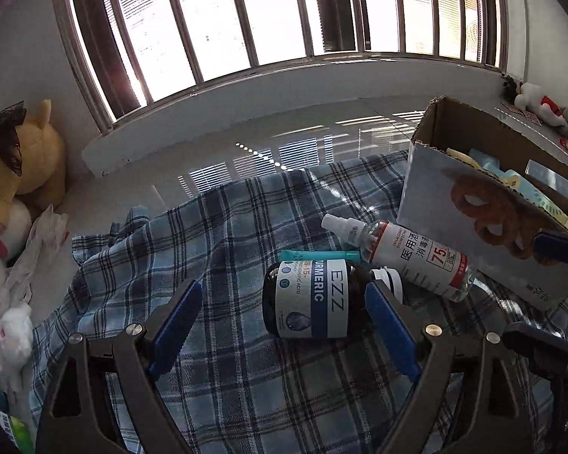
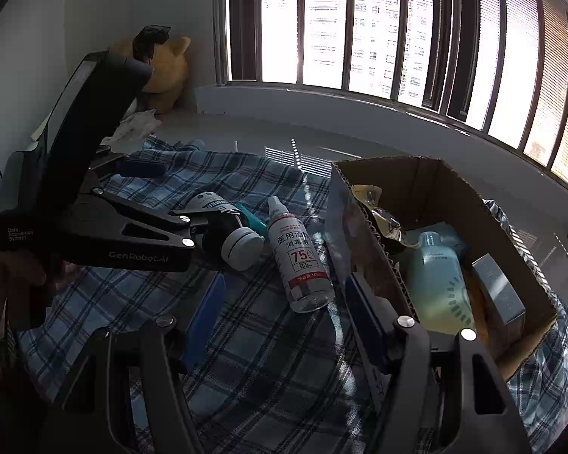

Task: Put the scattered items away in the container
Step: 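Grasp the brown EZZ bottle with the left gripper while the right gripper reaches the spray bottle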

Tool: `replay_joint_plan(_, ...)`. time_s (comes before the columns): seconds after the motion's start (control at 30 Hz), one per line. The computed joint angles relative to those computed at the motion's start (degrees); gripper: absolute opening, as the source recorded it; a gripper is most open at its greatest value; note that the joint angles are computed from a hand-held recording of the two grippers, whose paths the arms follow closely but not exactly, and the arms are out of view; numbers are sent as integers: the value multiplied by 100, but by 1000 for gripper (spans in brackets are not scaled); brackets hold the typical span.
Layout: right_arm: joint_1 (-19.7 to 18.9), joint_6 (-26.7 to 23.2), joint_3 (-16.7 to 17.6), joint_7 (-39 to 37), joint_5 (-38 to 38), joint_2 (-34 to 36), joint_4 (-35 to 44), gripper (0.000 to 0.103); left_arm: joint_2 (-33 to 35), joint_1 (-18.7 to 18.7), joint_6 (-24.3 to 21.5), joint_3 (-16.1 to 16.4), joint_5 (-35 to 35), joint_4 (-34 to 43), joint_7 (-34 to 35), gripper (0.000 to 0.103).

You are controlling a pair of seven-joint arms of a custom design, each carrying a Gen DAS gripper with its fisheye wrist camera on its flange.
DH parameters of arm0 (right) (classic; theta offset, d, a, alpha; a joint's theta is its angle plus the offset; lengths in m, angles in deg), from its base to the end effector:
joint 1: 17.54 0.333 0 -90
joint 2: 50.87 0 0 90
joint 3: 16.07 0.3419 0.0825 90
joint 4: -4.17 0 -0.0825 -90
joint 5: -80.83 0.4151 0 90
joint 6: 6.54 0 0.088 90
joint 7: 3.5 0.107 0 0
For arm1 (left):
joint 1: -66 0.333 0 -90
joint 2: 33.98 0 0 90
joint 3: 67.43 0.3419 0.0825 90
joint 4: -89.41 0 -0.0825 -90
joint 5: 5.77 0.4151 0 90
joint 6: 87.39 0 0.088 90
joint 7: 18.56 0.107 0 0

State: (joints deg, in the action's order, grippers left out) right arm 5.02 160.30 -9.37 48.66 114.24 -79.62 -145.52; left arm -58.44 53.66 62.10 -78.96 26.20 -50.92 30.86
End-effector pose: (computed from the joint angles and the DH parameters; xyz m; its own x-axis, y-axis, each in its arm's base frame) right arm 0.3980 0.1884 0.5102 0.6045 -0.7957 0.0379 -0.5183 -0.4290 -0.7398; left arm 0.4277 -0.2098 0.5230 -0.0590 -0.9856 -0.1583 -0.7449 0.1490 -0.6503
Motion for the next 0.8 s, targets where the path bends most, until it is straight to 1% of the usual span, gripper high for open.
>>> replay_joint_plan(0.03,-147,239,192,32,-186,64,-35,64,41,-50,29,58,-74,2,106,90)
replay_joint_plan(0.07,-238,295,294,45,-343,127,-22,64,89,-92,61,102,-146,14,208,90)
replay_joint_plan(0.1,-251,393,332,25,-435,187,-17,64,134,-125,100,134,-206,25,308,90)
replay_joint_plan(0.17,-166,468,288,-62,-500,270,8,65,213,-129,168,135,-239,60,425,90)
replay_joint_plan(0.23,-389,579,518,65,-757,320,3,65,285,-175,217,174,-329,97,621,90)
replay_joint_plan(0.33,-464,673,595,104,-972,311,-54,64,353,-186,237,161,-366,149,859,90)
replay_joint_plan(0.37,-540,681,663,140,-1071,285,-77,62,374,-193,234,157,-369,167,951,90)
replay_joint_plan(0.4,-661,740,786,200,-1202,246,-124,57,391,-206,221,155,-380,185,1048,90)
replay_joint_plan(0.43,-768,775,896,260,-1320,201,-168,54,400,-205,201,139,-376,202,1106,90)
replay_joint_plan(0.47,-813,801,946,282,-1407,162,-209,53,402,-233,189,155,-434,215,1197,90)
replay_joint_plan(0.53,-870,792,1012,291,-1558,135,-249,53,358,-454,278,353,-877,171,1615,90)
replay_joint_plan(0.57,-1025,806,1166,374,-1686,166,-246,53,338,-560,305,440,-1104,154,1829,90)
replay_joint_plan(0.6,-1206,849,1342,477,-1831,205,-245,52,343,-601,264,453,-1215,169,1972,90)
replay_joint_plan(0.63,-1455,848,1577,627,-2007,265,-212,52,376,-523,160,347,-1118,222,1957,90)
replay_joint_plan(0.7,-1777,849,1864,910,-2281,335,-176,52,475,-141,-103,-76,-421,360,1465,90)
replay_joint_plan(0.73,-1960,894,2031,1085,-2424,338,-183,52,523,-37,-195,-188,-152,413,1274,90)
replay_joint_plan(0.77,-2288,979,2336,1341,-2616,303,-191,52,561,-49,-225,-165,-126,439,1253,90)
replay_joint_plan(0.8,-2554,1019,2578,1546,-2770,281,-180,52,597,-131,-227,-59,-301,451,1366,90)
